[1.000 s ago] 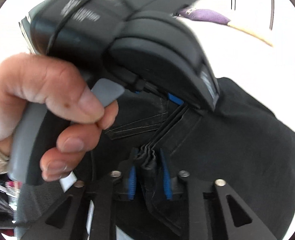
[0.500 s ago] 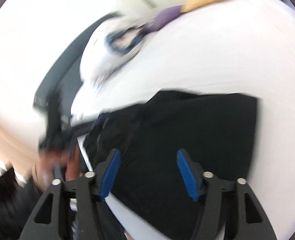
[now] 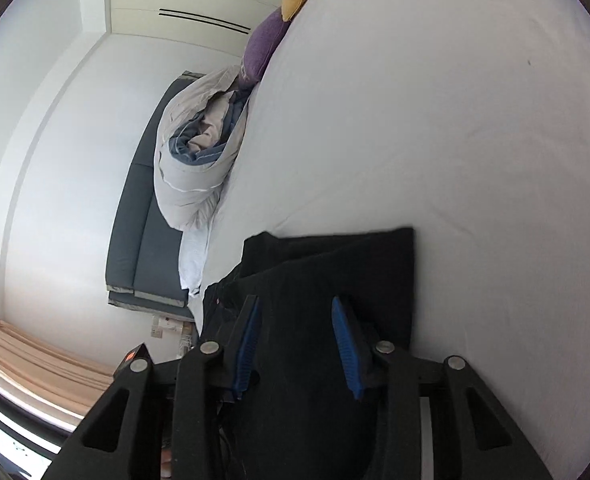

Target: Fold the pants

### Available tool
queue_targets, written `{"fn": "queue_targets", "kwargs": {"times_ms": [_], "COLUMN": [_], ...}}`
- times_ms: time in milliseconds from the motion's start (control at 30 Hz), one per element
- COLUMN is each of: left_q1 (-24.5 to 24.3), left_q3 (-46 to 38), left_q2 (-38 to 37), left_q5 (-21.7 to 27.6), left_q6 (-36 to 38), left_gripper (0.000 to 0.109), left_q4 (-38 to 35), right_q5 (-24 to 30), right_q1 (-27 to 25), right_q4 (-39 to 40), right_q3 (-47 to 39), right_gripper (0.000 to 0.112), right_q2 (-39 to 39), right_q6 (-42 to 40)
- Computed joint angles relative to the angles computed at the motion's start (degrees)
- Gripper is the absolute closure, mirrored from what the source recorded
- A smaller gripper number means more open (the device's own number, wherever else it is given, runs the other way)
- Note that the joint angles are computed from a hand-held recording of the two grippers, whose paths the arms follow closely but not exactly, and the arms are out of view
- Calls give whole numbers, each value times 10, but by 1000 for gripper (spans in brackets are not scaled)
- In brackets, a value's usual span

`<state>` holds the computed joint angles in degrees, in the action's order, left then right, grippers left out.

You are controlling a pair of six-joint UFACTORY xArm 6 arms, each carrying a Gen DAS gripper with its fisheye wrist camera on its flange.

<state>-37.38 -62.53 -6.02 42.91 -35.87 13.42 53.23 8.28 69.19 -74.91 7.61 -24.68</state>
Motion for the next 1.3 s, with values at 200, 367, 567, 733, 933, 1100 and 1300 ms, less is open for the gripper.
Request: {"fn": "queue_targets", "kwargs": {"times_ms": [200,367,567,733,933,1100,1300], "left_q1": [-6,-14,-6,-6,-6,0,38], "left_q3": [-4,9,32,36,45,56,166], "left_q2": [5,-6,-7,-11,-16,-26,-134], "left_q5": [1,2,-28,-33,-42,-58,-151], "left_q6": [-29,-39,-45,-47,-54,-53,-118], "left_gripper": [56,56,56,56,56,56,38], "left_q4": [22,27,32,30,32,20,-22], "right_q5": [63,78,138,126,64,-13,-54], "right_q1": [12,37,50,29,39,66,87], "right_q4": [-8,-21,-95,-48,-41,-137,-153], "right_q3": [84,176,184,147,53,40,63], "right_gripper": [72,72,71,71,64,64,60], "right_q2": [-65,-157,-198,-191,-95,-44,-64], "right_q6": [-34,-51,-38,-57,-24,97,78]}}
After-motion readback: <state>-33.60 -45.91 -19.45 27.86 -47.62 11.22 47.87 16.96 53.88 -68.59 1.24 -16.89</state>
